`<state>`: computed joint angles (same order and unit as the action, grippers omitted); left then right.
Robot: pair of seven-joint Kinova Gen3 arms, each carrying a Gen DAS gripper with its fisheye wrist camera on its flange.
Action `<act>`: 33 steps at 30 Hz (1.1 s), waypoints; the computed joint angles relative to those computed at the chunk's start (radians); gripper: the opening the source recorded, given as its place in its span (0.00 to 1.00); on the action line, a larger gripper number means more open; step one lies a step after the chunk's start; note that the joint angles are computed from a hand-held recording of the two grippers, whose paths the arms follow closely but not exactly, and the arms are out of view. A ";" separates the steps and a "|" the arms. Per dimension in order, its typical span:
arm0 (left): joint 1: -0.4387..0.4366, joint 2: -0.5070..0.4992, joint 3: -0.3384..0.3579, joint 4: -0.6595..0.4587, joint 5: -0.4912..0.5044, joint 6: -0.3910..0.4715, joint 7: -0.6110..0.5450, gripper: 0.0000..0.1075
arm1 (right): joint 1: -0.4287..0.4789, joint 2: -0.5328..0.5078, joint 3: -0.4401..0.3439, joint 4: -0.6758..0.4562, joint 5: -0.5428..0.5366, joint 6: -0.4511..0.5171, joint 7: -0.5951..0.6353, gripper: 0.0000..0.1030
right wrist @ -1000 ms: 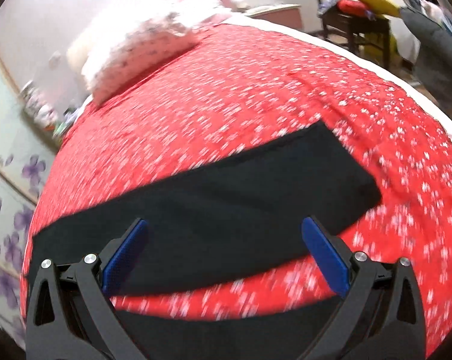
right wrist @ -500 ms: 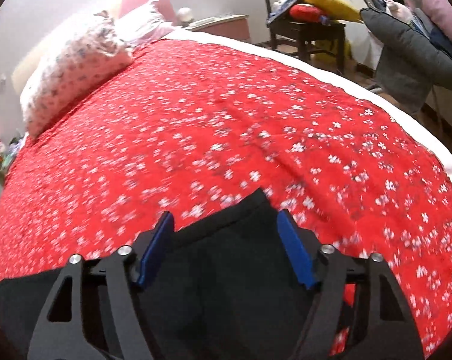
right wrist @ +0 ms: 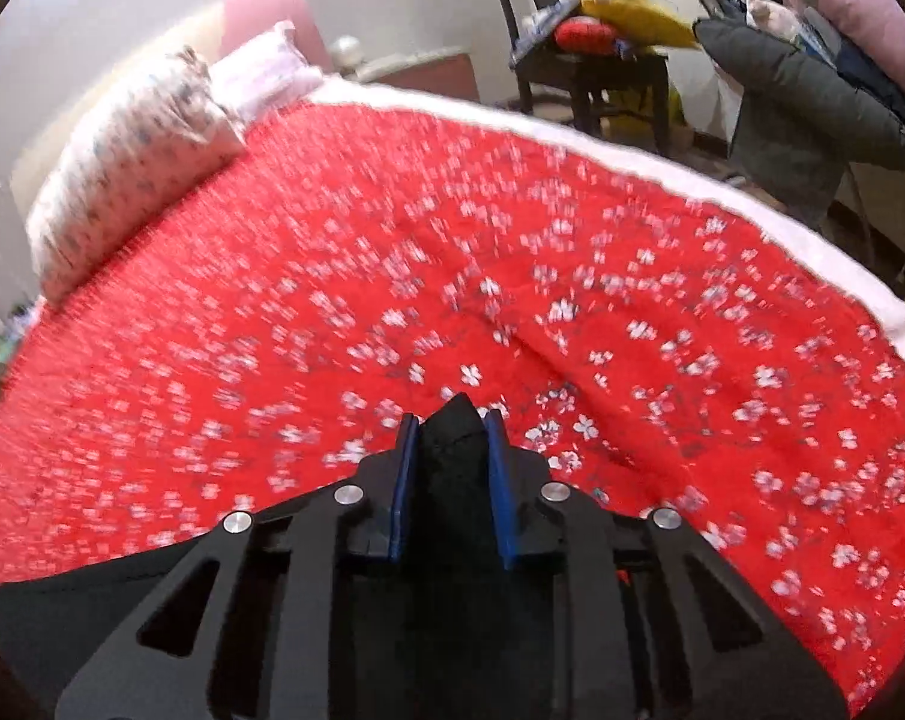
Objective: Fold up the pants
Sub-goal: 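Lift the leg ends with the right tool and fold them toward the waistband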
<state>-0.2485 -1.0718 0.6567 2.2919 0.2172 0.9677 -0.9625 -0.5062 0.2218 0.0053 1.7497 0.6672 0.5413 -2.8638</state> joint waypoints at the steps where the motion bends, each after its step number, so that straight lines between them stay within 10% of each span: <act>1: -0.001 -0.007 0.000 -0.001 -0.001 0.001 0.002 0.94 | -0.006 -0.037 -0.002 0.037 0.040 -0.027 -0.041 0.22; 9: 0.007 -0.119 -0.021 -0.007 -0.002 0.008 0.002 0.94 | 0.017 -0.327 -0.073 0.297 0.255 -0.206 -0.366 0.21; 15: 0.008 -0.177 -0.078 -0.009 0.000 0.033 -0.014 0.94 | 0.189 -0.595 -0.274 0.527 0.308 -0.308 -0.592 0.20; 23: 0.014 -0.251 -0.143 -0.020 -0.002 0.072 -0.026 0.94 | 0.243 -0.799 -0.486 0.734 0.020 -0.281 -0.622 0.16; 33: 0.012 -0.253 -0.224 -0.004 0.021 0.142 -0.044 0.94 | 0.126 -0.870 -0.461 0.651 -0.318 -0.071 -0.452 0.32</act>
<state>-0.2365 -1.3244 0.4330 2.2877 0.2386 1.1101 -1.0067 -0.3798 -0.6485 -0.4557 2.4008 0.3492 0.4705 -3.3157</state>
